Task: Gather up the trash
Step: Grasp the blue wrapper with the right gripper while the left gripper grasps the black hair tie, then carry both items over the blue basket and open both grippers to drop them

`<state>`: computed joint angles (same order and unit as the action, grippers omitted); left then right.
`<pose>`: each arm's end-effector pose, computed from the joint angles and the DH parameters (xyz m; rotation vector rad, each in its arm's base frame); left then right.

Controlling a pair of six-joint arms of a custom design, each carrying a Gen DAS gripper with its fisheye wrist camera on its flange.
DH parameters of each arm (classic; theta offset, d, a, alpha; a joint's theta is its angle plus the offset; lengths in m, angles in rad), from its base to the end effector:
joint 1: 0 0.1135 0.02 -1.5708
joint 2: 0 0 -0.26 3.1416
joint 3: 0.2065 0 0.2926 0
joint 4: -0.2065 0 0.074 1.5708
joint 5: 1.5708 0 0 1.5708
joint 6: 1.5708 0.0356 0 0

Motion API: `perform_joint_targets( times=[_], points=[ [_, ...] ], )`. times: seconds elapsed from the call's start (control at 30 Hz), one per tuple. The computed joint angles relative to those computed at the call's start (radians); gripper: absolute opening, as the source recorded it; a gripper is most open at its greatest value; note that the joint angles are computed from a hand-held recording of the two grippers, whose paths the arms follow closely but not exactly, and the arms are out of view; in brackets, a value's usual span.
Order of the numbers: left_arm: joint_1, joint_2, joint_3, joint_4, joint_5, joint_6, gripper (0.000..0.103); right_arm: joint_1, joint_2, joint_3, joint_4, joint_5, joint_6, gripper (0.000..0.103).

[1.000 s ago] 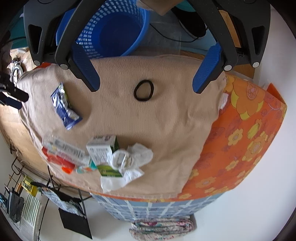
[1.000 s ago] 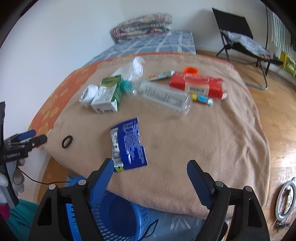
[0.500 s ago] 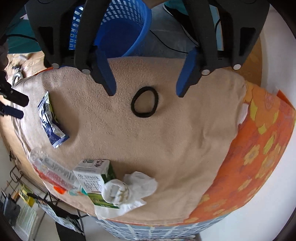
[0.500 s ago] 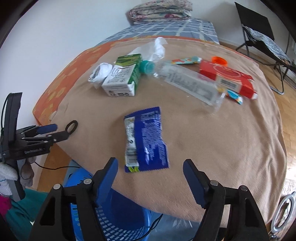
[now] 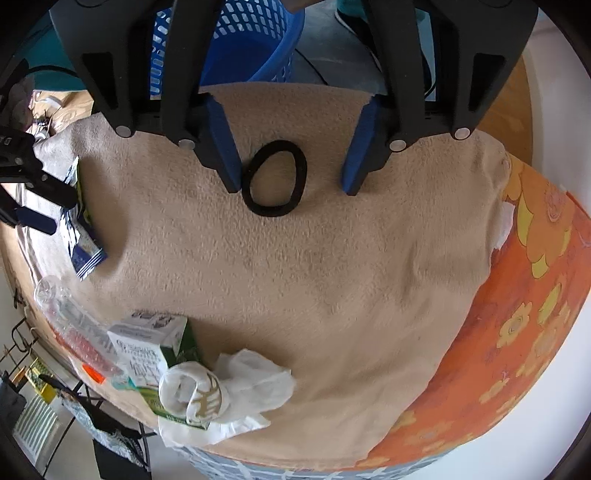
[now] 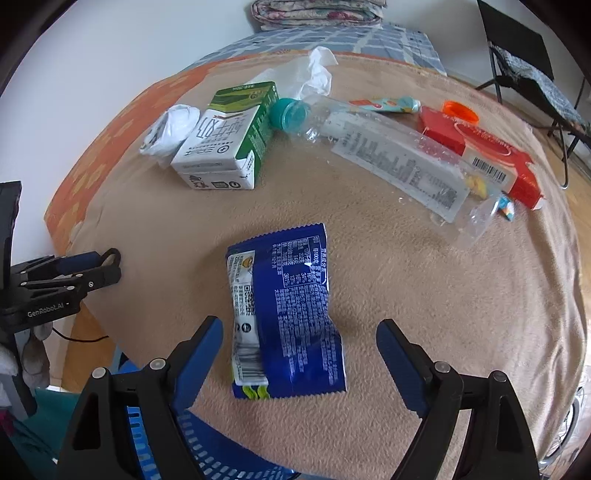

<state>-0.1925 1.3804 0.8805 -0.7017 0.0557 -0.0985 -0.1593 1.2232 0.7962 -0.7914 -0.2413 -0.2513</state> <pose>0.2847 -0.0575 0.1820 0.1451 2.7766 -0.1519 0.2525 -0.0320 0.1921 -0.1851 2.7345 0.2258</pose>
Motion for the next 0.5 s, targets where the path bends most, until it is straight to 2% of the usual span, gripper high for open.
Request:
perform_joint_targets(
  times=[0.13,0.2,0.3,0.37,0.43,0.5],
  points=[
    [-0.009,0.007,0.002,0.012,-0.009,0.004,0.046,0.028,0.017,-0.008,0.021,0.030,-0.007,0.087],
    [-0.015,0.007,0.004,0.012,-0.002,0.011,0.031,0.044,0.022,-0.013,0.030,0.044,-0.007,0.087],
    [-0.016,0.008,0.004,0.012,0.024,0.013,0.023,0.059,0.022,-0.022,0.047,0.061,-0.006,0.088],
    [-0.009,0.015,0.008,0.015,0.044,0.010,0.019,0.067,0.024,-0.025,0.057,0.073,-0.008,0.084],
    [0.007,0.021,0.013,0.016,0.075,0.015,0.013,0.070,0.016,-0.029,0.066,0.089,-0.010,0.072],
    [0.017,0.026,0.016,0.021,0.102,0.016,0.010,0.069,0.011,-0.031,0.072,0.092,-0.013,0.065]
  ],
)
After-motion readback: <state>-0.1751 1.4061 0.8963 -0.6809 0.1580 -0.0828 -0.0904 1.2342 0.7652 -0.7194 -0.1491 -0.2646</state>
